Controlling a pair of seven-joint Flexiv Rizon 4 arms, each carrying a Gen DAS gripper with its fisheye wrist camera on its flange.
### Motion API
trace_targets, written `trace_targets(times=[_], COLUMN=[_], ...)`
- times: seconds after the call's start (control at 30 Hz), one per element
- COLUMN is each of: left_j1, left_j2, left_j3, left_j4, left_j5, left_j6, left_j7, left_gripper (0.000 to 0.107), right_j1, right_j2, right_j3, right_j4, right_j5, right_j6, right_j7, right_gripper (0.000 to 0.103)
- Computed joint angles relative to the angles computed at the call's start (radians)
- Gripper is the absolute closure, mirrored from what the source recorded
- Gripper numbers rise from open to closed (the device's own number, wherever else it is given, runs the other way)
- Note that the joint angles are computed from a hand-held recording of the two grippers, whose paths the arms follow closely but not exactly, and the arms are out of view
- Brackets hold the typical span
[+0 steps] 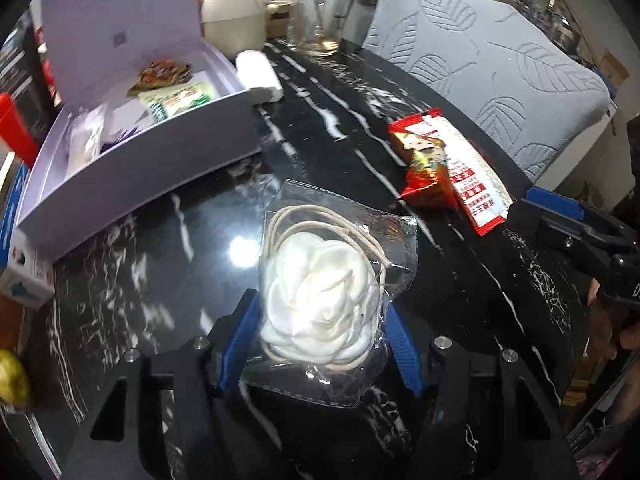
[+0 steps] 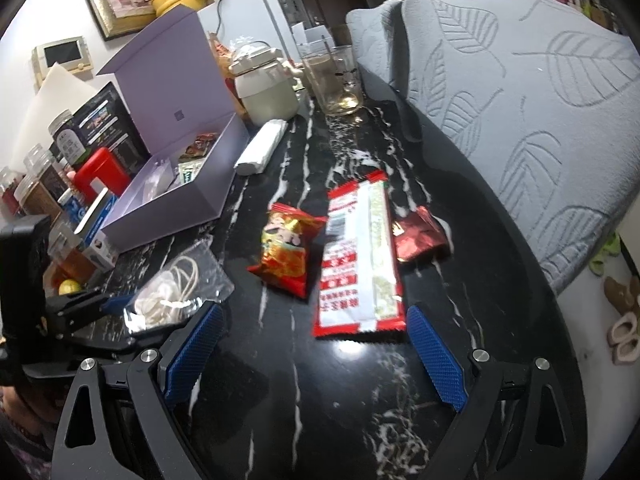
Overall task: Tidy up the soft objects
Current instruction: 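Lift the cable bag with the left tool while the right tool grasps the red-gold cartoon snack bag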
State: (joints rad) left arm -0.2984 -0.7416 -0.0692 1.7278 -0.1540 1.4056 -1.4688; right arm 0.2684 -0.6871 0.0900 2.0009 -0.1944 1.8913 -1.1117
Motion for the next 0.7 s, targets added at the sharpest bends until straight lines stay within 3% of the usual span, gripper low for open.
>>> trace_targets(times=[0.23, 0.33, 0.47, 0.63, 0.7], left_j1=[-0.040, -0.043, -0.059, -0.069, -0.066], left_j2=[-0.004, -0.012, -0.021, -0.032, -0.032], left_j3=[0.078, 0.095, 0.126, 0.141, 0.138], left_j4=[-0.013, -0.024, -0.036, -0.056, -0.058], left_j5=[0.022, 0.033, 0.066, 0.094, 0.098], left_j6=[-0.022, -0.024, -0.018, -0.021, -0.022], left_j7=[-0.077, -0.106, -0.134, -0.154, -0.157], left_gripper=[0.045, 0.045, 0.045, 0.045, 0.045], right_j1=[0.019, 0.013, 0.029, 0.102, 0.082], right_j2=[-0.023, -0.033, -0.038, -0.026, -0.027], right_j3=[-0.009, -0.002, -0.026, -0.130, -0.111], right_j4=[-0.064, -0.092, -0.100, -0.087, -0.094], right_j5=[-0.018, -0.026, -0.008, 0.037, 0.034], right_j6=[-0.059, -0.108, -0.099, -0.108, -0.114], right_j7=[-0.004, 0.002, 0.012, 0.035, 0.037], right_gripper=[0.009, 0.016, 0.017, 0.019, 0.021])
